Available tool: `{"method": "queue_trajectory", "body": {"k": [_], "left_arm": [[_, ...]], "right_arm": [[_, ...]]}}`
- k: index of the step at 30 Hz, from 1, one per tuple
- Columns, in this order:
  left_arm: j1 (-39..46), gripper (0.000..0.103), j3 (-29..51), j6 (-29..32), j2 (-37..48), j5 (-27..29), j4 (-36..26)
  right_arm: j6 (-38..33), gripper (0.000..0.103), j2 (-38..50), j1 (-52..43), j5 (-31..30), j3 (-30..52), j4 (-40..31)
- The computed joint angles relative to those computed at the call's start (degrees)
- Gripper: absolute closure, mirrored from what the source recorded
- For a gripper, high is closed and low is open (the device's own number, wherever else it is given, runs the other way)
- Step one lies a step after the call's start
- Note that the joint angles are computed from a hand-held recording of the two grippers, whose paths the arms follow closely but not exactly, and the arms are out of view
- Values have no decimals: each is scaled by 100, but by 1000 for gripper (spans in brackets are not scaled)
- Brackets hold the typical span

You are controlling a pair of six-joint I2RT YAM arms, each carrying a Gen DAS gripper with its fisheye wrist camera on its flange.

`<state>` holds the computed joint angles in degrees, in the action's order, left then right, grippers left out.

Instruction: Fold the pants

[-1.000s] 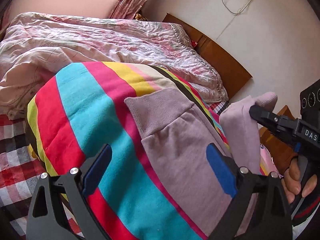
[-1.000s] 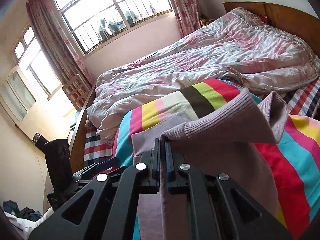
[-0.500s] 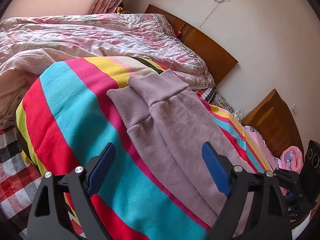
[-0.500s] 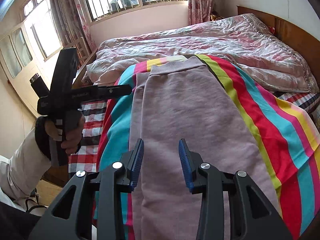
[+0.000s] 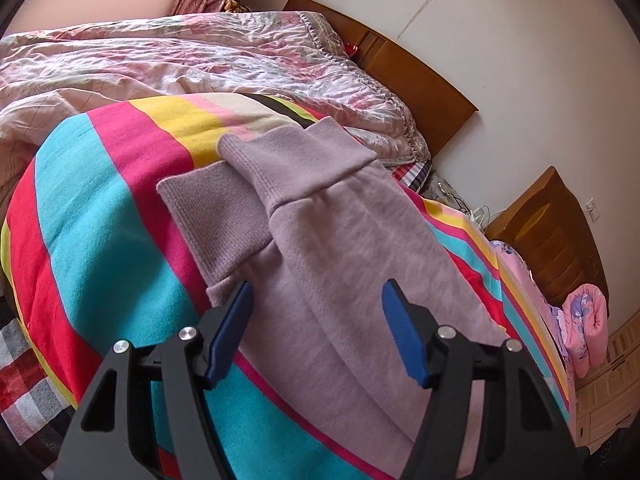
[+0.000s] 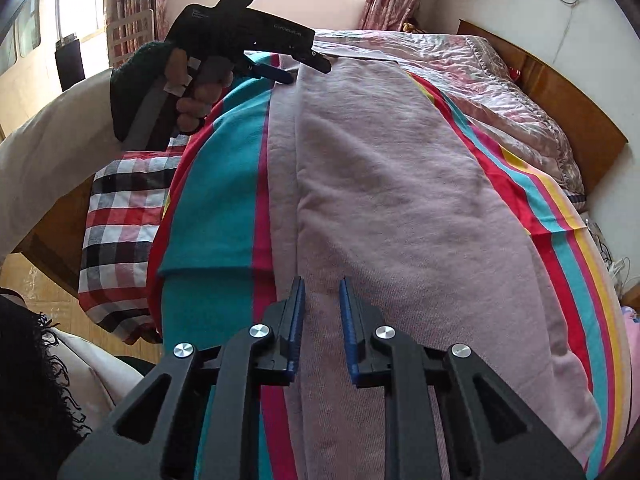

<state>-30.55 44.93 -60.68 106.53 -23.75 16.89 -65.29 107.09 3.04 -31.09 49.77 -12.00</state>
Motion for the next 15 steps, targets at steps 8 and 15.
{"method": "queue_trajectory", "body": {"k": [8,15], "left_arm": [[-48,31,1,-68,-39,-48,-49],[14,28,-184,-33,-71,98,309]], "right_arm": [[-228,85,-50,27,133,-219,164],[81,86,258,-147,-125,275,-298]]}}
